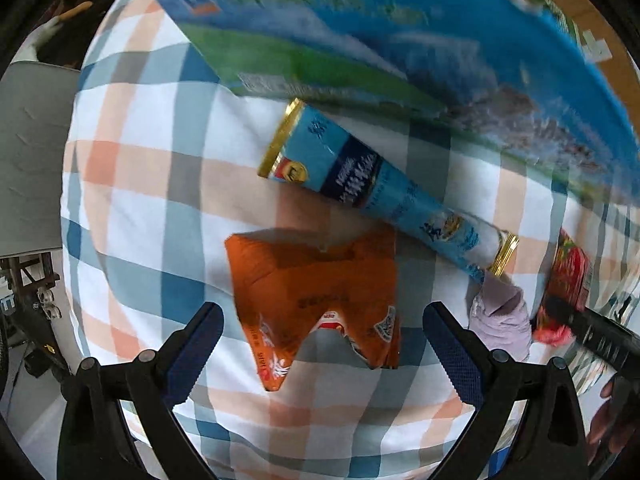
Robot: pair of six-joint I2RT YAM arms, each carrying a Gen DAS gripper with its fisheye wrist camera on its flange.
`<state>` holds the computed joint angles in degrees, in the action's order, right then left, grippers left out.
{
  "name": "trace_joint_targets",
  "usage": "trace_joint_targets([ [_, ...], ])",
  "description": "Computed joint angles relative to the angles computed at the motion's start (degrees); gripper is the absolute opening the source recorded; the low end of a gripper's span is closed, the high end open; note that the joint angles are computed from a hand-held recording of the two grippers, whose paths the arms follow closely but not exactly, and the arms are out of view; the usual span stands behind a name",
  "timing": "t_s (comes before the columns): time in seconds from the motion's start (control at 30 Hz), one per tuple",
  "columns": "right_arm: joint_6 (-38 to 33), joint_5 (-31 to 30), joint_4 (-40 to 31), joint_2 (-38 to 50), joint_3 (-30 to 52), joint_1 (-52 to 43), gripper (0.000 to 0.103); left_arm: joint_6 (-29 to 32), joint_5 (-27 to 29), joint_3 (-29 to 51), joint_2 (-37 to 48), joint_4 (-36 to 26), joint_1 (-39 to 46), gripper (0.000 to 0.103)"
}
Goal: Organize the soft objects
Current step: 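Reach the left gripper to the orange snack bag while the right gripper reaches the red snack bag, then close the left gripper on the orange bag while the right gripper closes on the red bag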
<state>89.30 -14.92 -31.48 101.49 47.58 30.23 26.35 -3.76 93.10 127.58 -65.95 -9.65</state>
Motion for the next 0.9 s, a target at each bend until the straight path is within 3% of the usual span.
trace_joint_targets([
  [0.1,-9.8,-1.5,-8.2,4.8,6.7,2.1,0.052,-0.7,-0.3,-1.8,0.2,1.7,-0.9,0.102],
  [0.2,-10.5,-0.2,-9.6,5.9,8.5,3.7,0.053,-0.7,-0.4,-3.9,-0.7,3.8,-1.7,0.099],
  [0.3,-7.0,-1.2,-6.1,5.4,6.1,4.1,0.053,-0.2,-0.9,-3.5,-0.5,5.0,-2.1,0.074],
  [0.43,-5.4,-1.5,-2.1,2.2,0.8,2.9,0.053,0.2,-1.1,-6.9,-2.7,8.1,-2.1,0.062],
  [0.67,-4.6,0.5,-5.7,-3.3,-0.6,4.9,0.050,1.4,-0.5,-13.9,-10.5,10.5,-0.8,0.060],
  [0.9,-2.0,3.4,-10.9,-11.9,1.1,10.0,0.049,2.2,5.3,-19.1,-22.1,5.2,1.4,0.060],
])
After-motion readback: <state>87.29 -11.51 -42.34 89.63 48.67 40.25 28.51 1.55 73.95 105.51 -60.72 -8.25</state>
